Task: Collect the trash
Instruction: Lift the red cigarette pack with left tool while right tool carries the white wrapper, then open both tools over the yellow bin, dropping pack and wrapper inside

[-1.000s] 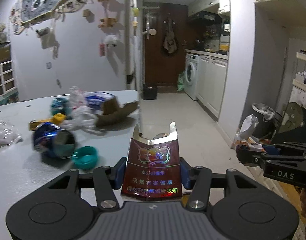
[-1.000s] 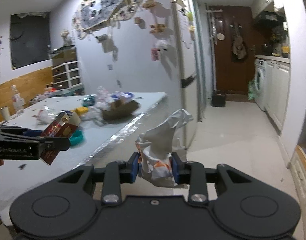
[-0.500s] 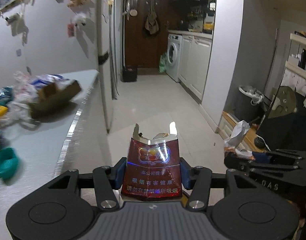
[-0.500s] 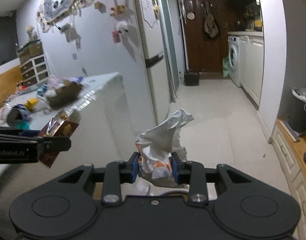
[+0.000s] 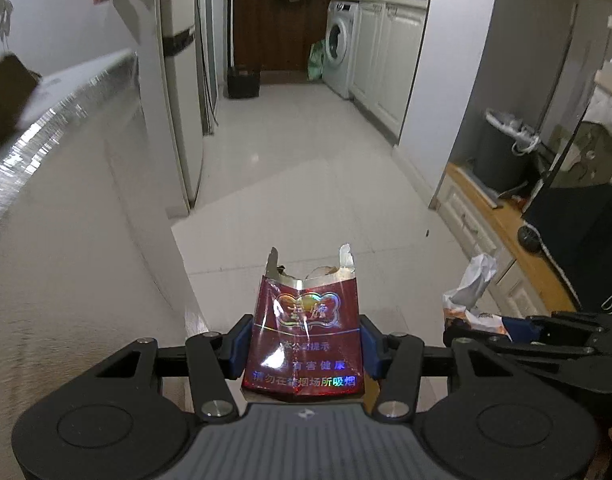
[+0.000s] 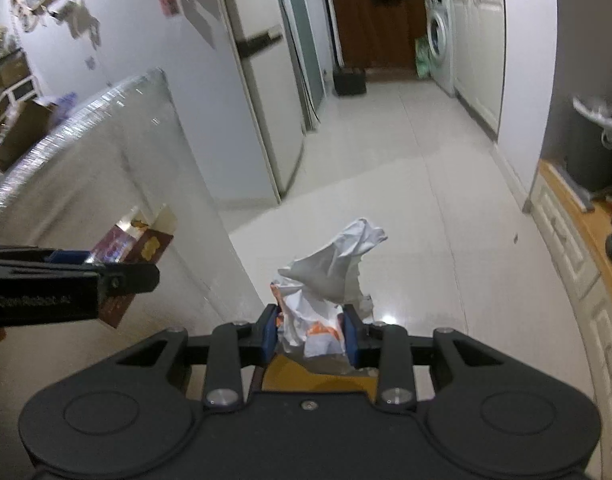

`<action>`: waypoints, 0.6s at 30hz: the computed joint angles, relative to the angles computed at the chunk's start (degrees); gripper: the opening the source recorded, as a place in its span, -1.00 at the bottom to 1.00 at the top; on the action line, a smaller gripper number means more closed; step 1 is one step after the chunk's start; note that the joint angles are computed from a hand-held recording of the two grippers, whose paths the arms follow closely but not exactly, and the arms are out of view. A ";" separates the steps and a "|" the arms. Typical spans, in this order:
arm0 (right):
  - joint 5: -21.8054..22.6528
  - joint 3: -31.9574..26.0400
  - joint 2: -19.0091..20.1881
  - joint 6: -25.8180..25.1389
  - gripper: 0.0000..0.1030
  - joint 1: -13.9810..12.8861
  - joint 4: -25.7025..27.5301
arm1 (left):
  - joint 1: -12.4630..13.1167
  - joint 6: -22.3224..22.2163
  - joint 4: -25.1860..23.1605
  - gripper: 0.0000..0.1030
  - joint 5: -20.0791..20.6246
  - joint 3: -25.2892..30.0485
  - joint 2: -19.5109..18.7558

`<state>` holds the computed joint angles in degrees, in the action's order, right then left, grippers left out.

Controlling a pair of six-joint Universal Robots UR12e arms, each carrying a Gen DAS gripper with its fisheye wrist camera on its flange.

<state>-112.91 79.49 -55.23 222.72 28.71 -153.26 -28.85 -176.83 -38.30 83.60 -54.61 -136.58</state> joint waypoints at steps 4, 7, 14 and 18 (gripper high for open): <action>2.71 0.08 0.73 1.11 -0.33 -1.22 2.03 | -0.01 -0.60 -3.44 0.04 0.15 2.89 -2.28; 4.54 0.26 1.15 2.00 -0.33 -1.93 3.37 | -0.16 -0.60 -5.68 0.04 0.29 4.56 -3.75; 8.16 -0.07 2.25 2.61 -0.33 -3.28 5.71 | -0.23 -1.06 -11.41 0.04 -0.91 8.30 -6.97; 10.45 -0.40 3.02 1.79 -0.33 -4.07 6.85 | -0.15 -1.24 -14.48 0.04 -0.85 10.14 -8.64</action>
<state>-102.46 79.09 -52.21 224.51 24.64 -146.41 -29.00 -178.07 -52.78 82.75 -44.47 -145.22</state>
